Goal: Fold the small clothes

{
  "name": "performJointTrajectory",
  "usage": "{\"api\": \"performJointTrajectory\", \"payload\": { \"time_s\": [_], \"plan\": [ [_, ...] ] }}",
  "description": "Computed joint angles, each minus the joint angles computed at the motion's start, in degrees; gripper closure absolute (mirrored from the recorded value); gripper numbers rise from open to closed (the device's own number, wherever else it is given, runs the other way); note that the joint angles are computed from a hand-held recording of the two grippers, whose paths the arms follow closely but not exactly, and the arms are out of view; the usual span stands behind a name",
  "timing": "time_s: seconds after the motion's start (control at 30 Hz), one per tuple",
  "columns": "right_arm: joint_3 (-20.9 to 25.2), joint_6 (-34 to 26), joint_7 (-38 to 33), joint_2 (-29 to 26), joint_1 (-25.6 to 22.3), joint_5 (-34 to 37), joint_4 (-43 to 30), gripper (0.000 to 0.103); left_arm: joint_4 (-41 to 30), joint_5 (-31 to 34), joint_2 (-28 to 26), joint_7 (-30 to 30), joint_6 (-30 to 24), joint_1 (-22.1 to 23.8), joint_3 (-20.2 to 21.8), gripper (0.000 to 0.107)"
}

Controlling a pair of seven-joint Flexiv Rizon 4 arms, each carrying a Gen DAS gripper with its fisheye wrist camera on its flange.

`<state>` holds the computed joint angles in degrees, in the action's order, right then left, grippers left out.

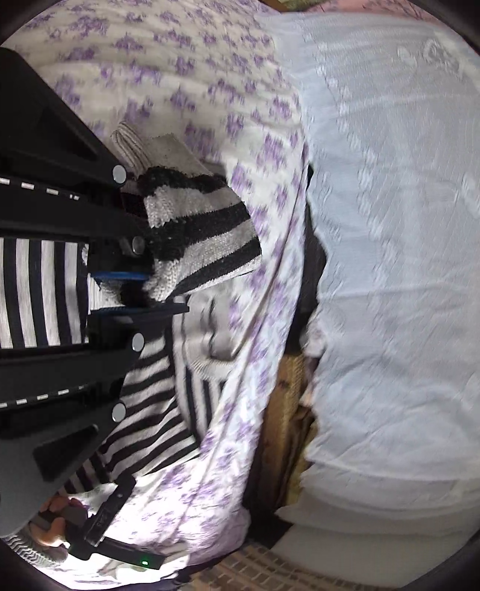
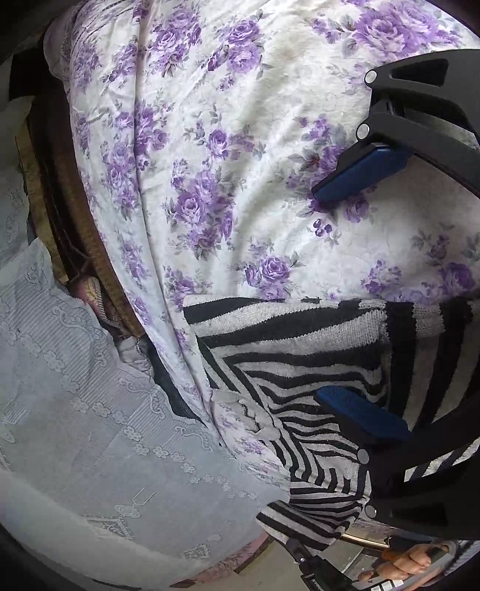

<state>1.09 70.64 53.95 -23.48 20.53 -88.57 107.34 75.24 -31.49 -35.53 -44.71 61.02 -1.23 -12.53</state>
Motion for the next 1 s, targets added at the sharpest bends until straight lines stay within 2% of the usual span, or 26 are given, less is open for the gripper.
{"api": "performJointTrajectory", "payload": {
  "time_s": [0.17, 0.3, 0.33, 0.37, 0.4, 0.43, 0.47, 0.5, 0.57, 0.67, 0.8, 0.9, 1.0],
  "plan": [
    [-0.11, 0.48, -0.8, -0.32, -0.02, 0.42, -0.29, 0.003, 2.8, 5.03, -1.16, 0.68, 2.05, -3.92, 1.15, 0.098],
    [-0.34, 1.3, -0.62, -0.56, -0.21, -0.16, -0.58, 0.003, 4.78, 12.44, -2.59, 0.63, 3.63, -8.04, 4.19, 0.096],
    [-0.4, 1.55, -0.3, -0.6, -0.3, -0.56, -0.64, 0.003, 4.68, 14.79, -2.84, 0.25, 3.08, -9.19, 5.51, 0.088],
    [-0.44, 1.8, 0.07, -0.64, -0.42, -1.0, -0.71, 0.003, 4.91, 16.03, -2.88, 0.43, 2.99, -9.43, 5.74, 0.068],
    [-0.48, 2.15, 0.38, -0.67, -0.64, -1.5, -0.75, 0.003, 5.57, 17.05, -2.71, 0.94, 3.81, -9.51, 5.67, 0.06],
    [-0.43, 2.24, 0.69, -0.69, -0.75, -1.85, -0.79, 0.003, 7.51, 18.69, -2.12, 1.38, 8.35, -9.97, 6.03, 0.041],
    [-0.36, 2.31, 0.92, -0.7, -0.86, -2.11, -0.82, 0.003, 8.45, 19.52, -1.65, 1.48, 10.28, -10.01, 6.12, 0.019],
    [-0.33, 2.43, 1.34, -0.7, -1.0, -2.58, -0.85, 0.003, 9.57, 20.26, -0.97, 2.14, 11.91, -9.06, 4.95, 0.009],
    [-0.21, 2.61, 2.05, -0.75, -1.31, -3.37, -0.97, 0.003, 12.81, 16.78, 1.62, 8.44, 10.86, -4.63, -0.4, 0.008],
    [0.06, 2.58, 2.69, -0.75, -1.67, -4.16, -0.99, 0.003, 16.49, 12.64, 4.66, 13.88, 12.47, -1.0, -3.14, 0.008],
    [0.4, 2.13, 3.21, -0.66, -1.88, -4.88, -0.96, 0.003, 16.06, 7.07, 5.53, 15.07, 13.1, 1.75, -2.82, 0.008],
    [0.93, -0.34, 1.19, 0.0, -1.07, -2.98, -0.51, 0.004, 10.37, 5.69, 2.71, 8.31, 11.55, 1.04, 2.26, 0.008],
    [1.7, -7.33, -8.36, 1.15, 2.75, 1.78, -1.61, 0.009, 0.42, 10.35, -3.86, -5.97, 6.95, -2.08, 11.66, 0.008]
  ]
}}
